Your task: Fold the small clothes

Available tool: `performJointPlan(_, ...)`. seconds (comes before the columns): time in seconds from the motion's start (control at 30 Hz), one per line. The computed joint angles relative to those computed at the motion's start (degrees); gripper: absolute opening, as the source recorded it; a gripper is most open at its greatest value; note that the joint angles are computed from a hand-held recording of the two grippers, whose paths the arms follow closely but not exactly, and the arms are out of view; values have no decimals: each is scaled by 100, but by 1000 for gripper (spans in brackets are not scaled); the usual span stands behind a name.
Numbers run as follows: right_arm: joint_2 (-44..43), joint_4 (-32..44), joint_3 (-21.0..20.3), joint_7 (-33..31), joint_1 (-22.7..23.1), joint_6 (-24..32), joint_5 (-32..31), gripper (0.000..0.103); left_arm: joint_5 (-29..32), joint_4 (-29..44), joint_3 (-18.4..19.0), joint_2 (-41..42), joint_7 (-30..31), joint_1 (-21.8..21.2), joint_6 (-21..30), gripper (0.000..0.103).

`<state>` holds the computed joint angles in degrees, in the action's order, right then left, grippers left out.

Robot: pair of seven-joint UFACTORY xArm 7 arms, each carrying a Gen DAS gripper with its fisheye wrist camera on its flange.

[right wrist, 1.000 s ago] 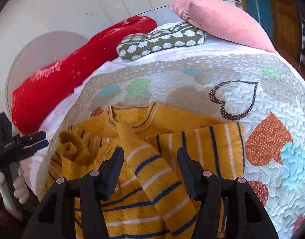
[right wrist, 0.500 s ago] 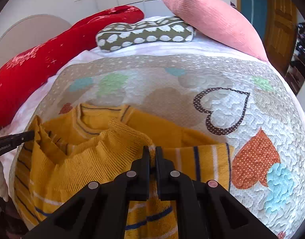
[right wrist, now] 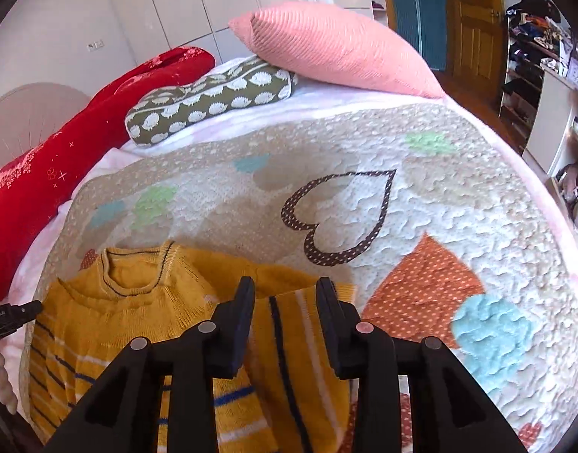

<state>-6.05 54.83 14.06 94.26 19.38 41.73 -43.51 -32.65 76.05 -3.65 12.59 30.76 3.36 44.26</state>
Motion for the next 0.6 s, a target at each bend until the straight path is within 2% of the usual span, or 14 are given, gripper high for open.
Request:
performJointPlan(0.07,-279,-146,84,-140,101,-73,80,35,-278,-318,0,-335,483,146,133,42)
performJointPlan(0.13,-485,-339,210,-247,191,-308,229,35,-337,-723,82,-678,824,150,142,47)
performJointPlan(0.27,-929,-916,588,24,288,-494,369,37,-68,-1544,334,-1149,1272,90,-132,53)
performJointPlan(0.37,-1349,-1393,880,320,310,-352,463,45,-210,-1821,498,-1212,1730,125,165,53)
performJointPlan(0.47,-1648,-1831,1052,641,282,-725,592,48,-313,-2065,519,-1277,2086,96,278,53)
performJointPlan(0.5,-1627,-1861,1143,687,254,-751,618,48,-177,-2170,492,-1312,2066,48,142,52)
performJointPlan(0.57,-1429,-1818,1208,539,268,-770,707,45,161,-2374,435,-1405,1857,-59,-289,24)
performJointPlan(0.6,-1309,-1841,1102,345,337,-970,855,34,251,-2332,446,-1388,1747,-83,-265,20)
